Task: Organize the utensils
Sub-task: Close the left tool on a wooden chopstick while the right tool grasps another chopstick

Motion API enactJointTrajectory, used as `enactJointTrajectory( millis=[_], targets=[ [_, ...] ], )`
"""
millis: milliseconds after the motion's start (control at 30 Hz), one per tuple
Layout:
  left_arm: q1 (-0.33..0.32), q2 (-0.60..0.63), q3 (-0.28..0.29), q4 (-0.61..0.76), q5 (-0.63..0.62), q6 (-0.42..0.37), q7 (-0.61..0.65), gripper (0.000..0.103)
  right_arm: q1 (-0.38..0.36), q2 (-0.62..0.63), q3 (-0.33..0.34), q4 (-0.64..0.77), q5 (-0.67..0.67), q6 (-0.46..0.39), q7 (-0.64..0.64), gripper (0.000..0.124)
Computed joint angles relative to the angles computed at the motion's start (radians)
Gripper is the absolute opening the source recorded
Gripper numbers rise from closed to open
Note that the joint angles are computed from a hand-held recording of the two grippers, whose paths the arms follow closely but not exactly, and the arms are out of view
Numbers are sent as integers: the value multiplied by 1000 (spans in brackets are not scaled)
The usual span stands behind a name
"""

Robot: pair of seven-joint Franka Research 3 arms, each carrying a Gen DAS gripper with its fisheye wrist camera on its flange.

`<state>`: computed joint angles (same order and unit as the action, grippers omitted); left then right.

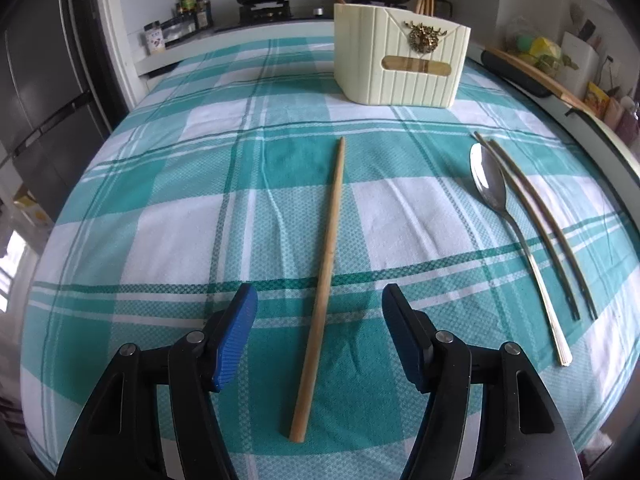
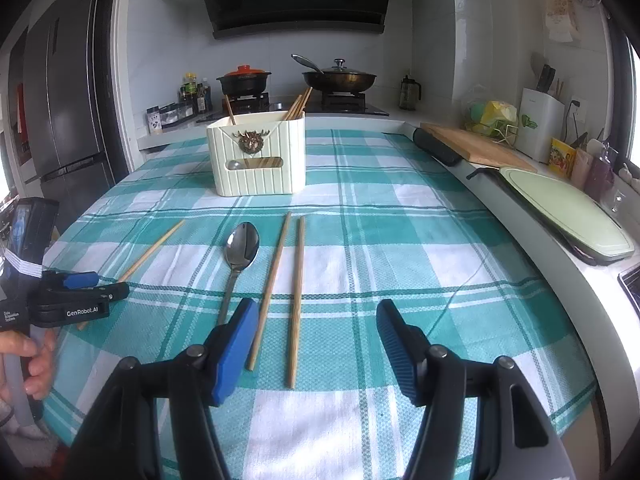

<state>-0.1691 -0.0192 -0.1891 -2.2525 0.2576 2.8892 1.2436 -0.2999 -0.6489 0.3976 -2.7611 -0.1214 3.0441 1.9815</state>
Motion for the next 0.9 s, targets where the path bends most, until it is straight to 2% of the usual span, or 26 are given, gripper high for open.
enactJointTrajectory(
  millis=[167,433,533,633,700,800,833,900],
  targets=[
    [-4,-24,4,-20,-65,39,55,76,2,-1,0,3,-4,-16,8,63],
    [1,-51,20,-37,-117,53,78,79,33,22,-27,16,-20,-14,-13,63],
    [5,-57,26,-34,-129,42,86,79,11,30,-42,37,-30,-8,-42,63],
    [10,-70,34,-41,-138,50,95,80,-2,76,-69,97,-49,-59,-90,63],
    [9,-76,41,-46,-157,57,113,82,70,138,-151,144,-27,-98,-153,63],
    [-6,-70,55,-38,-224,49,173,82,264,258,-333,240,105,-184,-314,63],
    [-12,-67,59,-31,-257,41,203,82,300,294,-364,272,140,-216,-362,63],
    [-30,-60,71,-11,-360,13,301,82,312,367,-372,340,153,-279,-400,61]
  ],
)
